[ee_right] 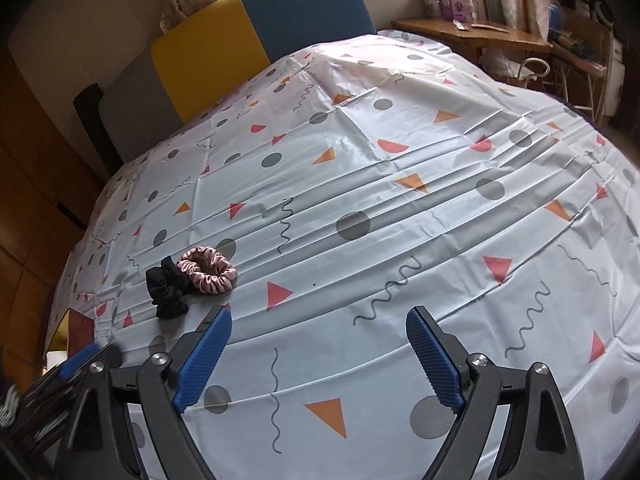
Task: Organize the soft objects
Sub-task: 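Move both grippers back over the bed and grasp the black scrunchie with left, then grasp the pink satin scrunchie with right gripper while left holds the black scrunchie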
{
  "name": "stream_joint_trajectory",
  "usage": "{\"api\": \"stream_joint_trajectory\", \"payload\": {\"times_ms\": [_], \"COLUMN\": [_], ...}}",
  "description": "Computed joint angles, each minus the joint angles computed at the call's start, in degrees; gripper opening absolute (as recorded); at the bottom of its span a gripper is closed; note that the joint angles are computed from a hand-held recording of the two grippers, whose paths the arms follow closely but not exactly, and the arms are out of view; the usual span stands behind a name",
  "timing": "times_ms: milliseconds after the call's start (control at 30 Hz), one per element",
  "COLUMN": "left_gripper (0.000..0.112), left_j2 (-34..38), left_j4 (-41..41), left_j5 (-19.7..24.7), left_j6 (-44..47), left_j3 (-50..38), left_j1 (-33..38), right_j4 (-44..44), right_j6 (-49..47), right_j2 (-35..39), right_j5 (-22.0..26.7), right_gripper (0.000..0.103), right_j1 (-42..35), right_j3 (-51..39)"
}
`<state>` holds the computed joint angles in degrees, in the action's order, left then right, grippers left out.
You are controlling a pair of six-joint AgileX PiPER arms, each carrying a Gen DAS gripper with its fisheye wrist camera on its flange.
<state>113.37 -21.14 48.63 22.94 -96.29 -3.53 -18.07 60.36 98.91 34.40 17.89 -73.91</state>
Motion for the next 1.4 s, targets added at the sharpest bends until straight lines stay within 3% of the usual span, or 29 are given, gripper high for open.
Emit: {"api": "stream_joint_trajectory", "payload": {"times_ms": [233,367,400,433,533,600,833,1067,1167,1267,1400], "left_gripper": [0.083,0.079,0.07,0.052,0.022,0.017,0.016,0.016,0.017,0.017,0.017], "left_j2": [11.1,19.12,20.76,22.31,22.82,20.49,5.55,-9.37,-10.73,-11.88,-11.71], "left_j4": [1.56,1.3,0.79,0.04,-0.77,-0.88,-4.35,-4.42,-2.66,-6.57,-12.2], "left_j5": [2.41,7.01,8.34,9.82,10.0,8.18,0.54,-11.45,-15.74,-22.17,-24.12], "left_j6": [-6.11,-11.84,-12.37,-12.68,-8.53,-6.32,2.0,10.67,12.23,18.23,24.71], "left_j3": [-13.88,-24.99,-27.39,-29.68,-29.94,-25.75,-3.9,20.65,26.93,31.66,33.06], "left_j1": [-2.71,-2.28,-2.08,-1.75,-1.8,-1.88,-0.27,0.31,-0.17,-0.43,0.26], "right_j4": [4.94,6.02,6.51,6.98,6.85,6.02,4.97,3.95,3.33,3.98,7.01], "right_j6": [-3.92,-4.62,-5.07,-5.49,-5.84,-5.46,-4.68,-4.59,-4.63,-6.64,-11.68], "right_j2": [0.39,0.52,0.5,0.65,1.1,1.12,0.63,-0.21,-0.5,-0.01,0.96], "right_j5": [-1.08,-1.48,-1.54,-1.64,-1.37,-1.24,-1.38,-1.84,-2.26,-2.23,-2.84], "right_gripper": [0.09,0.09,0.09,0.09,0.09,0.09,0.09,0.09,0.09,0.09,0.087], "right_j1": [-1.1,-1.4,-1.53,-1.6,-1.48,-1.27,-1.21,-0.62,-0.14,0.52,1.47], "right_j3": [-0.04,0.06,0.13,0.04,-0.46,-0.55,-0.11,0.48,0.62,-0.07,-1.29]}}
